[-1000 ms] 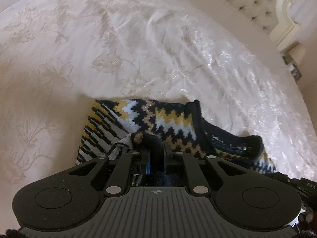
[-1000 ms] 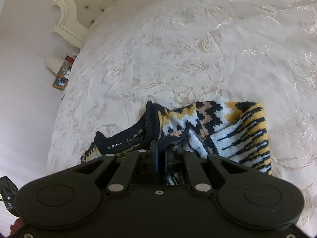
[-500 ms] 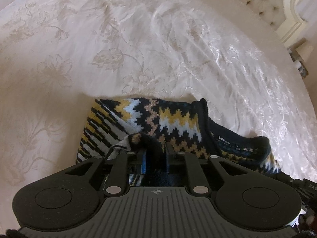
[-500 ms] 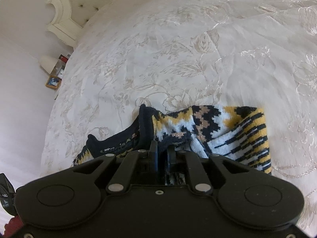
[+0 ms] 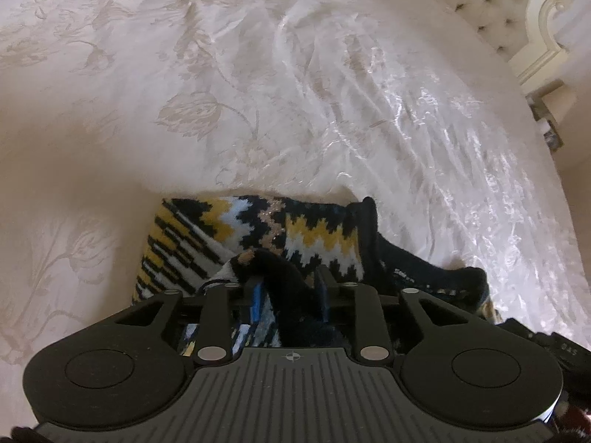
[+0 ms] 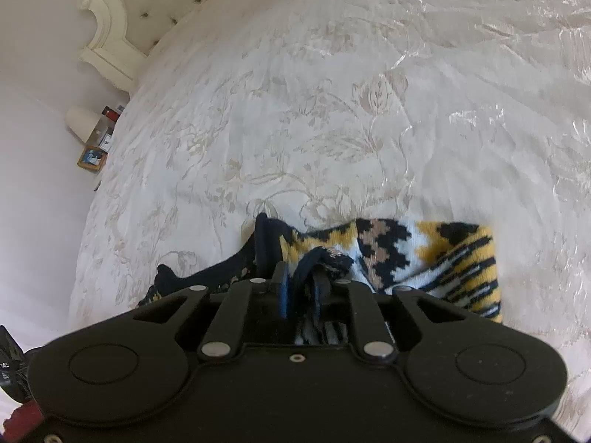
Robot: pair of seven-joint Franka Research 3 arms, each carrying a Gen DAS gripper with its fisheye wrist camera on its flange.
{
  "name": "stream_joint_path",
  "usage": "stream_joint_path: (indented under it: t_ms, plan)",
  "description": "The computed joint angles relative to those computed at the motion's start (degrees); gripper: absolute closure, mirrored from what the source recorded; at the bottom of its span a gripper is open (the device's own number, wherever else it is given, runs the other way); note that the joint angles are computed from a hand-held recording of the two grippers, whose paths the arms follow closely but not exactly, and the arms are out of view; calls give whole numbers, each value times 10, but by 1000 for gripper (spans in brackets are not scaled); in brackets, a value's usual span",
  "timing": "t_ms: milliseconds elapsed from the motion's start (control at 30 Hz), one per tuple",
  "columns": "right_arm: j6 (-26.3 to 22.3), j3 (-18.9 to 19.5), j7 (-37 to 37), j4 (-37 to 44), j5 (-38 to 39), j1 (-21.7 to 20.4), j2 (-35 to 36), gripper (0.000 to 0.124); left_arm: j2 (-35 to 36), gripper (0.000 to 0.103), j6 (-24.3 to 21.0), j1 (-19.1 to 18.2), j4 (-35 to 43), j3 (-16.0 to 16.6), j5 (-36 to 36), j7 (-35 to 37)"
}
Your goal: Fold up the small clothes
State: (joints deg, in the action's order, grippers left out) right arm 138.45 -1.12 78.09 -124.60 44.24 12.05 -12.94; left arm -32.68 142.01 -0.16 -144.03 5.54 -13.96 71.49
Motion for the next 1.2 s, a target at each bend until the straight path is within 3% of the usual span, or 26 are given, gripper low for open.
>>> stream_joint_path:
  t_ms: [100, 267, 400, 633, 800, 967, 1033, 1100, 1200]
  plan:
    - [29, 3, 1, -2, 1, 1, -1, 67, 4, 68, 0, -8, 4, 9, -14, 11]
    - [47, 2, 8, 6, -10, -1, 2, 67, 4, 57, 12, -3, 6, 8, -25, 13]
    - [44, -1, -21, 8, -13, 3, -5, 66, -1, 45, 48, 21, 5, -12, 16, -9]
    - [8, 1, -85, 2, -30, 17, -21, 65, -13, 41, 17, -7, 15, 6, 29, 32]
    - [-11, 17, -109, 1, -69, 24, -15, 64, 8, 40, -21, -18, 12, -8, 46, 76]
    - [-6, 36, -79, 8, -154, 15, 11, 64, 25, 40, -27, 10, -2, -23, 77, 69]
    - [-1, 39, -60, 11, -202, 8, 21, 70, 25, 41, -26, 16, -6, -22, 89, 80]
    - [-4, 35, -61, 14, -216, 6, 26, 83, 23, 40, -36, 38, -6, -43, 140, 76]
    - [-9, 29, -71, 13, -211, 8, 21, 80, -2, 40, -37, 27, -20, -19, 118, 95]
